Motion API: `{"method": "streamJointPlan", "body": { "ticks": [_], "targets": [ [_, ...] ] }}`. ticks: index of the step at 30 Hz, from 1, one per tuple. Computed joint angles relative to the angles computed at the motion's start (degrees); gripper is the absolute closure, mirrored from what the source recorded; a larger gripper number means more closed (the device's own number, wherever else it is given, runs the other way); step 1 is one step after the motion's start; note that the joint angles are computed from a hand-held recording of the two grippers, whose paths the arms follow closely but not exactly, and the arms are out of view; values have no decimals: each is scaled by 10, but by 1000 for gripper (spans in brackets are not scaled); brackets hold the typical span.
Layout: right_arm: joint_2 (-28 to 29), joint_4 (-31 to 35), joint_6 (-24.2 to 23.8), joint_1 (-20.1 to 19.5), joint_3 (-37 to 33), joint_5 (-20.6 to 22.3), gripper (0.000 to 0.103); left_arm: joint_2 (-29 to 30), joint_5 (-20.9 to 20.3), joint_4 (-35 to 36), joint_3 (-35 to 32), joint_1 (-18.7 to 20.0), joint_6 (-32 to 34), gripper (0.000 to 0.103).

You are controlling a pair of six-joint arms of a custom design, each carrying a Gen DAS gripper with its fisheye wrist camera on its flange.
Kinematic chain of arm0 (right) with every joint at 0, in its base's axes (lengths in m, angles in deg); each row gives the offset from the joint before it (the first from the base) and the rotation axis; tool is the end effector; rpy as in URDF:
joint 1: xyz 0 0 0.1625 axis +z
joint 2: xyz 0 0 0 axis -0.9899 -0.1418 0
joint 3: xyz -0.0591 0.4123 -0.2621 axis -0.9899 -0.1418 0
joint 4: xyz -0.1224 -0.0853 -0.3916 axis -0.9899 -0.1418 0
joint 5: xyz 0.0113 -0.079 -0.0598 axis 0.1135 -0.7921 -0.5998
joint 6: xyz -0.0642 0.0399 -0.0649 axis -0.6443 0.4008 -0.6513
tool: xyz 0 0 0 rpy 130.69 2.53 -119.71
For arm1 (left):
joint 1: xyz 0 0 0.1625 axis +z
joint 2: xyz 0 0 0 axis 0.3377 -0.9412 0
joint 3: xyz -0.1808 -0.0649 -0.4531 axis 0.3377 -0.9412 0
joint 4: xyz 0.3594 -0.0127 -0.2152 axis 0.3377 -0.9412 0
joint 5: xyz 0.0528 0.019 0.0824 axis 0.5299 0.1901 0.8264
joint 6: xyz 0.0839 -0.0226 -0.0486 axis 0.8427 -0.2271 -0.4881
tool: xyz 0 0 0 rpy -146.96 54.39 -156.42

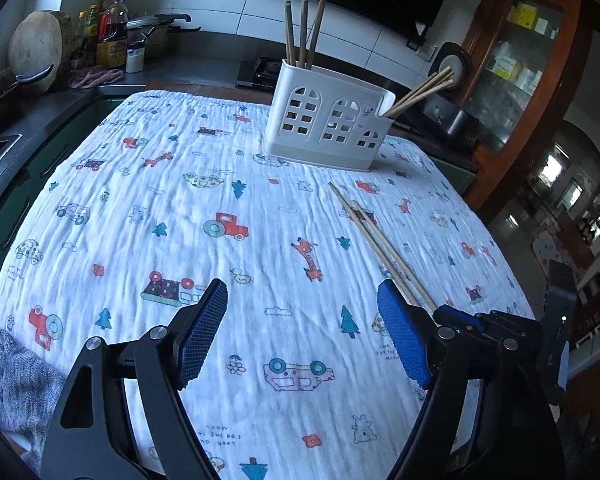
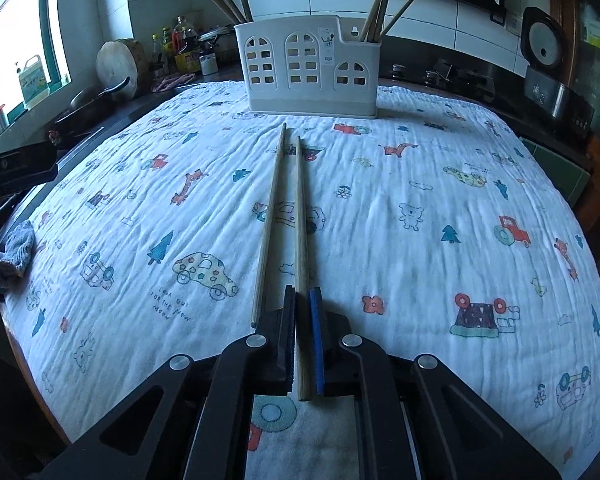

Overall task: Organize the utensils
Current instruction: 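Lower both tools to the last chopsticks on the cloth and close on them, then carry the left tool's chopstick into the holder while the right tool inserts its own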

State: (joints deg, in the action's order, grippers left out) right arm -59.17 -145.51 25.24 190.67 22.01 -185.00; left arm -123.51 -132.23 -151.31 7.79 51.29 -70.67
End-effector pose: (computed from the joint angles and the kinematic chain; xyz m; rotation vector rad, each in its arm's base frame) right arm 0.3058 -0.6847 0.0383 0.3986 -2.3094 0.8565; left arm -0.0872 -0.7578 0.3361 0.7258 2.6463 -0.7760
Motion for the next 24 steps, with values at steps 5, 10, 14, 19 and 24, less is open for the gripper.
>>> {"method": "streamJointPlan", "body": {
  "ticks": [5,10,14,19,24],
  "targets": [
    [-18,-31,3,2,30,6,96,6,3,-2,20,-13,-11,26],
    [-36,-71,-3,4,65,-1,96,18,-7,-6,42,-32,-20,36],
    [-50,-91,0,-2,92,-3,96,35,-15,5,44,-44,-33,46],
    [-61,-104,12,-13,114,2,96,67,-19,38,24,-49,-56,67],
    [-66,-106,18,-18,125,6,96,91,-3,49,4,-50,-81,76]
  ]
}}
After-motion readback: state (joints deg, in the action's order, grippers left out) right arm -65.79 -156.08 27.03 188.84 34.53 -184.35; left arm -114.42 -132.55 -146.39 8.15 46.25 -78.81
